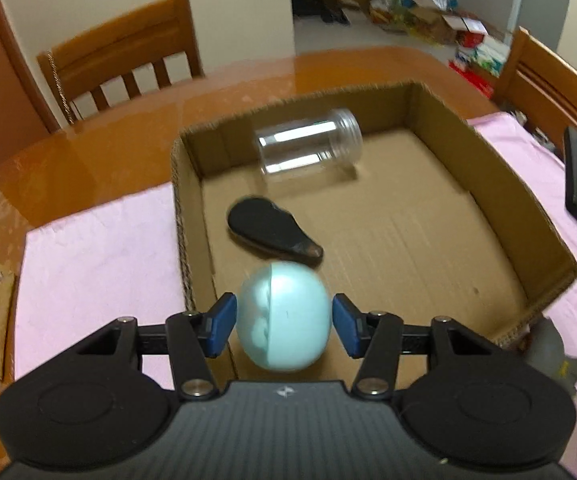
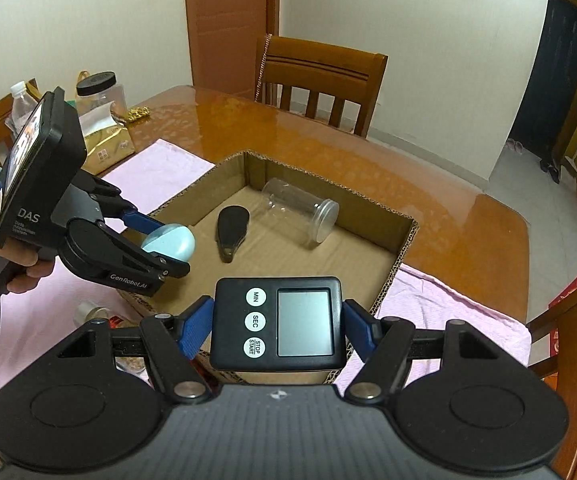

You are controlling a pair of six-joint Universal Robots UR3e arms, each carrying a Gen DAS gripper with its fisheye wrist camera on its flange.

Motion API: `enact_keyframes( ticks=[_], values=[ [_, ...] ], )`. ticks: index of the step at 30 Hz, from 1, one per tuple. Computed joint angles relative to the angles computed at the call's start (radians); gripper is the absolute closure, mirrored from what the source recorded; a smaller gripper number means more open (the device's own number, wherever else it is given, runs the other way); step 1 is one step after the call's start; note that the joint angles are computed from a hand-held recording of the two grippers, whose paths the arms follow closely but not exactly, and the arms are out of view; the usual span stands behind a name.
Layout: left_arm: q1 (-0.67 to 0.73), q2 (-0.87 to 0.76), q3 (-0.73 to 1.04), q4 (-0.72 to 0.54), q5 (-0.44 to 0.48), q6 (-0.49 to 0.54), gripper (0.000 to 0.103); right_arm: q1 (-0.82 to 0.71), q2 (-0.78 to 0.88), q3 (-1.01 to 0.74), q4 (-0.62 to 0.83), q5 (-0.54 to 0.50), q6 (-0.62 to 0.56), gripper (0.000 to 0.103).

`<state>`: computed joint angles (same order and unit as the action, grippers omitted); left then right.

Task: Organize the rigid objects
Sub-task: 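Carry the green case with the left tool while the right tool carries the timer into the box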

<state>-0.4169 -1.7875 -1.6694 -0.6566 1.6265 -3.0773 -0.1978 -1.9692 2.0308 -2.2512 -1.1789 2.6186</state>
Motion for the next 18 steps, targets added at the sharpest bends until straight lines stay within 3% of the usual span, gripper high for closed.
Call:
enact_keyframes(
  ticks=[2, 4, 10, 18],
  values=[
    [0.002, 0.015, -0.007, 0.022, -0.003, -0.001, 0.017, 0.015, 0.025, -0.006, -0.020, -0.016, 0.009, 0.029],
    [0.004, 0.053, -0.037, 0.064, 0.003, -0.014, 0.010, 0.025, 0.046, -0.017, -0.030, -0.023, 0.012, 0.029],
    [0.000, 0.198, -0.110, 0.073, 0.052, -0.061, 0.002, 0.052, 0.138, -0.061, -0.083, -0.044, 0.028, 0.029],
    [-0.033, 0.413, -0.260, 0.022, 0.136, -0.143, 0.002, 0.098, 0.337, -0.206, -0.149, -0.088, 0.085, 0.029]
  ],
)
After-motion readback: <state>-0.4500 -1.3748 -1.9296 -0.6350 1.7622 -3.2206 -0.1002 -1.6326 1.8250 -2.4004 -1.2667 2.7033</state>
